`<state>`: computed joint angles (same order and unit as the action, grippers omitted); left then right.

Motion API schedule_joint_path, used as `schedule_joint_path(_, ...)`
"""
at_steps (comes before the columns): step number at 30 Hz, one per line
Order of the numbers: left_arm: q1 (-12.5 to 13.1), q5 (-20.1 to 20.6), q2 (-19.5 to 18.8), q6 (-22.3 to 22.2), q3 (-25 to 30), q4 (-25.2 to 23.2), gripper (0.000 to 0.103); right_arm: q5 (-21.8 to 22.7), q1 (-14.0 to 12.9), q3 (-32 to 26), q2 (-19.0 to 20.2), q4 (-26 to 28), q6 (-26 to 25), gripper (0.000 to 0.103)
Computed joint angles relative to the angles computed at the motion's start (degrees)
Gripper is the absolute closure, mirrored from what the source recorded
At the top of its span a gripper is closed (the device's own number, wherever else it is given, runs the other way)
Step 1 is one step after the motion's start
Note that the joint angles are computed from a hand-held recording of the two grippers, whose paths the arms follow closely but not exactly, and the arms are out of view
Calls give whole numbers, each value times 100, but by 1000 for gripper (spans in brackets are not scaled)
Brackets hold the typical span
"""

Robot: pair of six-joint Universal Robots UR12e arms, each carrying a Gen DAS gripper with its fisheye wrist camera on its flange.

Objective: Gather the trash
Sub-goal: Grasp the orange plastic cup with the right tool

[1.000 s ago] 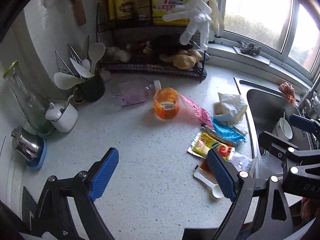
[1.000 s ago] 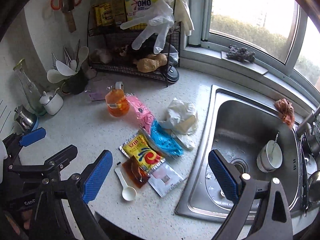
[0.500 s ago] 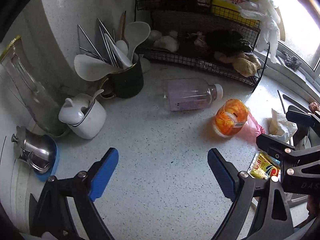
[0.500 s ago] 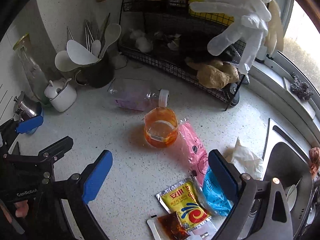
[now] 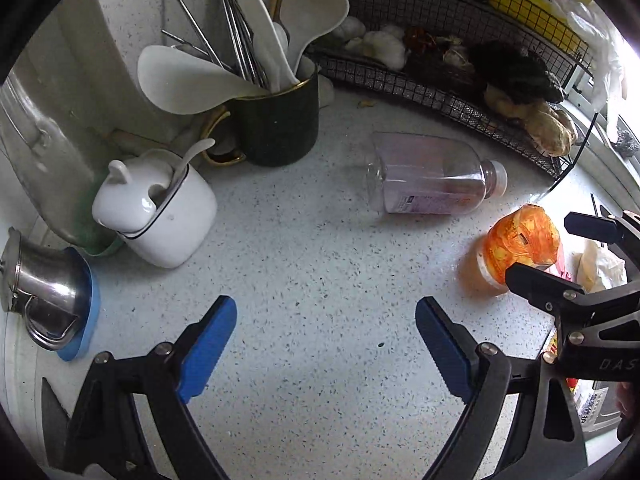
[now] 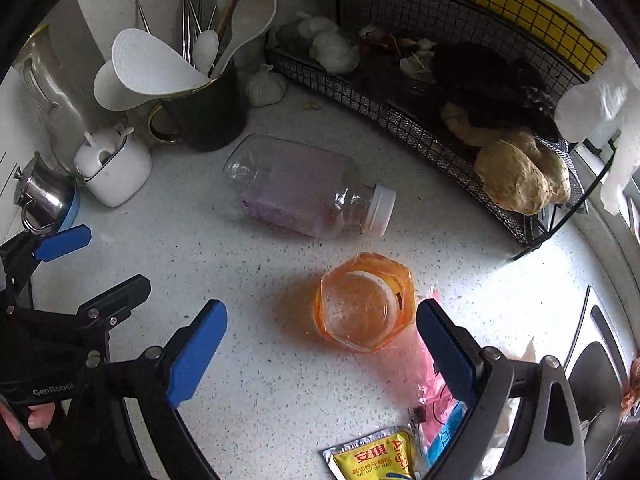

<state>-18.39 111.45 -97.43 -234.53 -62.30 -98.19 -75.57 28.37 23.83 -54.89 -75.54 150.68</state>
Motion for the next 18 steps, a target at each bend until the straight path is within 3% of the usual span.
schedule_joint_path(6,168,-415,112,133,-309,304,13,-19,81,-1002,610,924,-153,17)
schedule_joint_path(11,188,-452,91,247,-326,240,13,-168,164,-1252,807,1123,-121,32)
schedule_joint_path(14,200,-511,125,271,-388,307,13,-200,196,-854,619,703,-169,53)
schedule_joint_path(18,220,-701,164,274,-473,454,13,-184,195,-1059,716,831,-302,78)
